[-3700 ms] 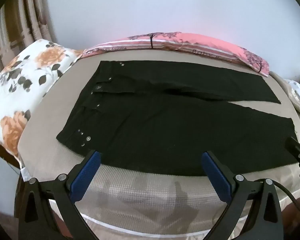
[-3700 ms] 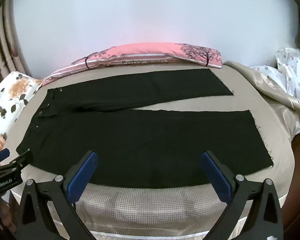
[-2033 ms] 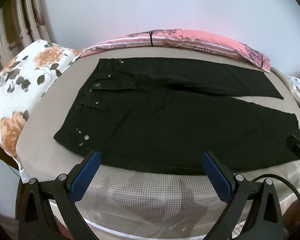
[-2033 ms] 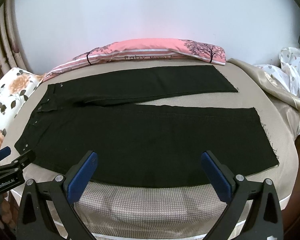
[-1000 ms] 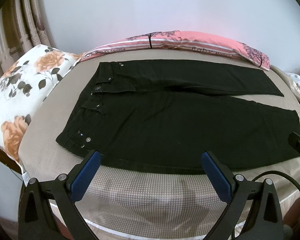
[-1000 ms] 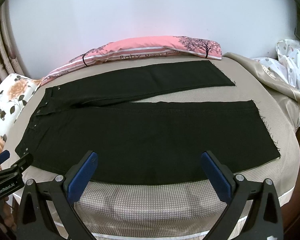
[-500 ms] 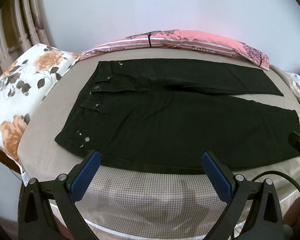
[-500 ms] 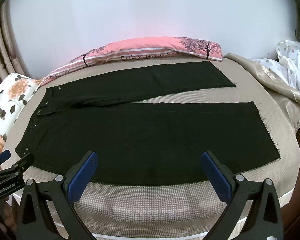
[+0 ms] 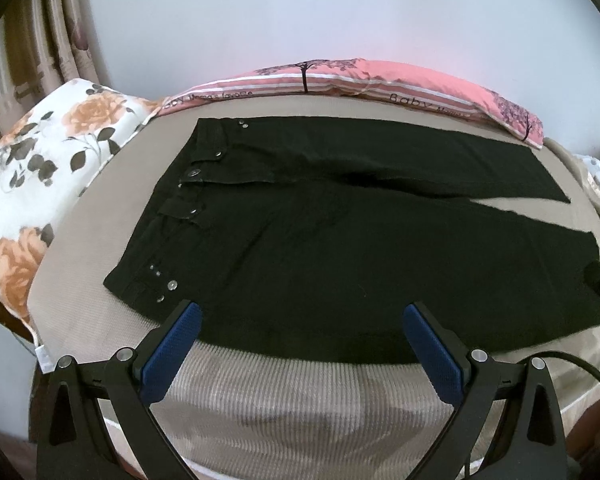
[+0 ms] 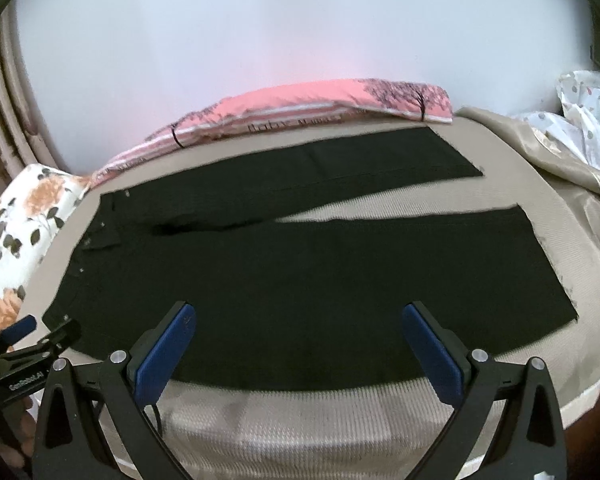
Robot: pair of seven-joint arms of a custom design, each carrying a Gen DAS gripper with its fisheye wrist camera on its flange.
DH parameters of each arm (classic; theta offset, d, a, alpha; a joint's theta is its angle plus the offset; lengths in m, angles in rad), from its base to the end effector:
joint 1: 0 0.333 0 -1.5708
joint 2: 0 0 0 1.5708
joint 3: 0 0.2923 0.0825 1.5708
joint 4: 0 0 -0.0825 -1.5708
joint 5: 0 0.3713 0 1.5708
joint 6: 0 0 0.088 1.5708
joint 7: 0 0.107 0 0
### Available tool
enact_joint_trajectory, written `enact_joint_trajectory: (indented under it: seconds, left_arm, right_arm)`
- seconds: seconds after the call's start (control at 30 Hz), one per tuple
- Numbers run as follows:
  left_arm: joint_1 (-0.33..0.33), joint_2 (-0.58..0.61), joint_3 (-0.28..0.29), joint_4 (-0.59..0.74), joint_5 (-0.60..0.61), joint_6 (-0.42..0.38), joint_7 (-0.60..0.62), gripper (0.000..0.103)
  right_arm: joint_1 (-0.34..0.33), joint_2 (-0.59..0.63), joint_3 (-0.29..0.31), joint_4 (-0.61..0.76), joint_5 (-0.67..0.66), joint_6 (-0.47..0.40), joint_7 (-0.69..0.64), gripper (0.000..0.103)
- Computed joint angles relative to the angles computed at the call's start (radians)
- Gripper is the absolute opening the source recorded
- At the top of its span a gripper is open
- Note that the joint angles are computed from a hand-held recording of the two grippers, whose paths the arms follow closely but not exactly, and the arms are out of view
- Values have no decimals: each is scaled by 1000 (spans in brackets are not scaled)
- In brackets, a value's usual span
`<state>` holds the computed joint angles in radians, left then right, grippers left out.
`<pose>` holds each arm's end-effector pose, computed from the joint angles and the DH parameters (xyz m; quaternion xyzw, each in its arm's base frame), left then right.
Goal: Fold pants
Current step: 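Lower both tools and grasp the trouser waistband edge with each gripper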
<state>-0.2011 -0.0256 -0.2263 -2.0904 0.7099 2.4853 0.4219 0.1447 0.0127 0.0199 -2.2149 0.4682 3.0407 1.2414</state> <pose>0.5123 -0.2373 0.4608 -0.7420 0.5831 -0.1955 0.2669 0.5619 0.0582 0.4467 -0.6630 0.6322 -0.2205 0.3348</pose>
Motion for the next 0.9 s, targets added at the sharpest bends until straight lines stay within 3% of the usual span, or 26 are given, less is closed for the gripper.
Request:
enact_joint_trajectory:
  seconds: [0.13,0.2,0.57,0.7,0.77,0.9]
  left_arm:
    - [18,12,21,13,-35,56,52,100]
    - [36,18,38,18,-76,96,94,100]
    - [147,127,136,145,-274,176,291,100]
    - [196,235,165,262,-418,209,448,99]
    - [219,301,167,337,-504,212,544,90]
    - [256,452,167,534,-652,147,699,77]
  right_arm:
    - [-8,36,20,65,95,-33,-117,103]
    - [-26,66,36,125,163,-110,-192,103]
    - [-84,311,96,460,16,-309,-52,103]
    - [-90,414,116,608,-26,-371,3,103]
    - [-77,461,110,674,-76,-387,48,103]
    - [-49,562,102,816,-181,-418,122,103]
